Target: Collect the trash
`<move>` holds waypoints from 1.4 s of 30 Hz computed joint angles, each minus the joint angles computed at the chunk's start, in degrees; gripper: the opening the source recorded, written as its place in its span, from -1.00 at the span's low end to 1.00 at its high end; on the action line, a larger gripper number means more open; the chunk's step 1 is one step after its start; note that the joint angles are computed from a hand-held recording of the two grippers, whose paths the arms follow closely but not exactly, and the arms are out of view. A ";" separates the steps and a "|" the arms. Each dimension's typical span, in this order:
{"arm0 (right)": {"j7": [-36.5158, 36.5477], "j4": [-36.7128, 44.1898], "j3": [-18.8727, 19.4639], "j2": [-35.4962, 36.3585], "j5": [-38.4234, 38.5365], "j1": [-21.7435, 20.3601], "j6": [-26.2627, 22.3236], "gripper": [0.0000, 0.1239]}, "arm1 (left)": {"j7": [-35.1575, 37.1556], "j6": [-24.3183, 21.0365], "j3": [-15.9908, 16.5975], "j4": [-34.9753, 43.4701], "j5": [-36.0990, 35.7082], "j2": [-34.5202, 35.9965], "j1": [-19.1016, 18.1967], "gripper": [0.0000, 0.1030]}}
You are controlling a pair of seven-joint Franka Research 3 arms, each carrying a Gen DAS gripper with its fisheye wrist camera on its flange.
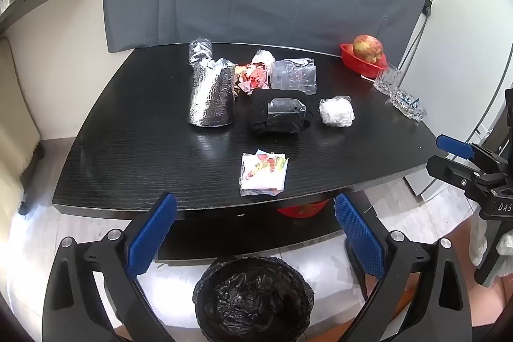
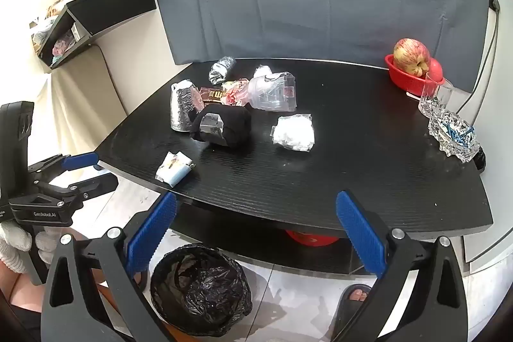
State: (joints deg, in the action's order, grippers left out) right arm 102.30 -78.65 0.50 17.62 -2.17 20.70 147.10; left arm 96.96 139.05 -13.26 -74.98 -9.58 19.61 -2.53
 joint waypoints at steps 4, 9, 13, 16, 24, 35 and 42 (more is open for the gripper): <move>-0.51 -0.01 0.45 0.14 1.09 -0.41 0.33 0.60 | -0.01 -0.21 0.04 0.17 0.13 0.08 0.01 0.87; 0.25 0.75 0.08 0.58 0.47 0.28 -0.01 0.60 | -0.27 0.19 0.17 -0.25 0.54 -0.16 -0.15 0.87; 0.27 0.45 0.11 0.43 0.54 0.19 0.06 0.60 | -0.38 0.40 0.11 -0.55 0.39 -0.33 -0.07 0.87; -0.55 0.08 0.29 0.23 1.35 -0.35 0.16 0.60 | -0.58 0.45 0.13 -0.62 0.42 -0.34 -0.10 0.87; -0.51 0.03 0.14 0.16 1.38 -0.33 0.26 0.60 | -0.41 0.06 0.00 0.29 0.63 0.31 -0.23 0.87; -0.41 -0.05 0.17 0.06 1.41 -0.38 0.29 0.60 | -0.41 0.27 0.02 -0.27 0.58 -0.09 -0.20 0.87; -0.47 0.14 0.18 0.10 1.49 -0.40 0.04 0.60 | -0.41 0.25 -0.02 -0.25 0.54 -0.06 -0.25 0.87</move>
